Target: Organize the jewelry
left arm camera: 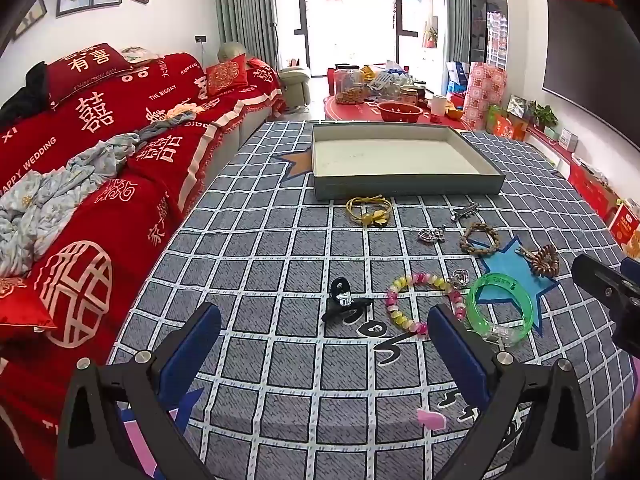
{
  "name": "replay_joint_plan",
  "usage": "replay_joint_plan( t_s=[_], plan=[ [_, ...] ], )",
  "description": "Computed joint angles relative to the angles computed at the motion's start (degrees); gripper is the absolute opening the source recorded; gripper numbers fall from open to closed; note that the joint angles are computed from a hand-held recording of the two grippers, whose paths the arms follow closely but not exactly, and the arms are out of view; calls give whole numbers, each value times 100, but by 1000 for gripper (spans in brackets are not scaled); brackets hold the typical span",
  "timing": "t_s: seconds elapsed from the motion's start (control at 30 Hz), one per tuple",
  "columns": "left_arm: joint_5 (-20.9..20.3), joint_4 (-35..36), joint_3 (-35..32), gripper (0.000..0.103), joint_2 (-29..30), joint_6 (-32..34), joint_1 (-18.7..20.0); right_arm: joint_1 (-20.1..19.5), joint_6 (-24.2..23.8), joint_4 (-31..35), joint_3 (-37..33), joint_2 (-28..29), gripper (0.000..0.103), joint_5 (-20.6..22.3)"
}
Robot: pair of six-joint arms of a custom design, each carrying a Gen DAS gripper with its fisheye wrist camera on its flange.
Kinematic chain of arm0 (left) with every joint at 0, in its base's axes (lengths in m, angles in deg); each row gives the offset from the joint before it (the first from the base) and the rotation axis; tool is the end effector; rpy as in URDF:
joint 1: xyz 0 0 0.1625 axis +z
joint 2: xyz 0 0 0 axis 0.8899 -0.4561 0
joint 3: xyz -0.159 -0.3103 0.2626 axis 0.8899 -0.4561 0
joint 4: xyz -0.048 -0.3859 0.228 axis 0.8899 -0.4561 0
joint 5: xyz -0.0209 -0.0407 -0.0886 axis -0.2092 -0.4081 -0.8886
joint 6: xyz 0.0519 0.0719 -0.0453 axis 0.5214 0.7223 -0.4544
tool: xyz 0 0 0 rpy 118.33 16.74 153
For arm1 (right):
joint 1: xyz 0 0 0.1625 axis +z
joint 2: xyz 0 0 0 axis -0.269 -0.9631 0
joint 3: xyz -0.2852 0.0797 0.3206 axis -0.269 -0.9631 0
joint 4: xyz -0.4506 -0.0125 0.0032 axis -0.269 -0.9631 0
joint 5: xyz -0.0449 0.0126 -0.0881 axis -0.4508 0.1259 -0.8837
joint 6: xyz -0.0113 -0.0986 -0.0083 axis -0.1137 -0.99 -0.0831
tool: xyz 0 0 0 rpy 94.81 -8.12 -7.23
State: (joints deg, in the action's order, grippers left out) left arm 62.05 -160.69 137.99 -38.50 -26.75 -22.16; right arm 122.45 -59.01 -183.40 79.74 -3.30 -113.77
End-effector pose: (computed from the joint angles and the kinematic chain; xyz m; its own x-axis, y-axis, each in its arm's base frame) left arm -0.1348 -0.4151 0.1502 -0.6580 -0.2255 -0.7184 0.4290 0.6719 -0.6038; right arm 0.2220 -0.4658 0.0935 -0.7522 -0.1426 0.6433 -0.5481 0.6772 -0.4908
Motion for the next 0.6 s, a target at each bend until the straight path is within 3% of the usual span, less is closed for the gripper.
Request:
replay_joint_plan(
  t_s=[0.6],
  plan=[
    [-24,112,-36,103,-37,-48,5,-15,-14,-32,13,9,103,13]
  ],
)
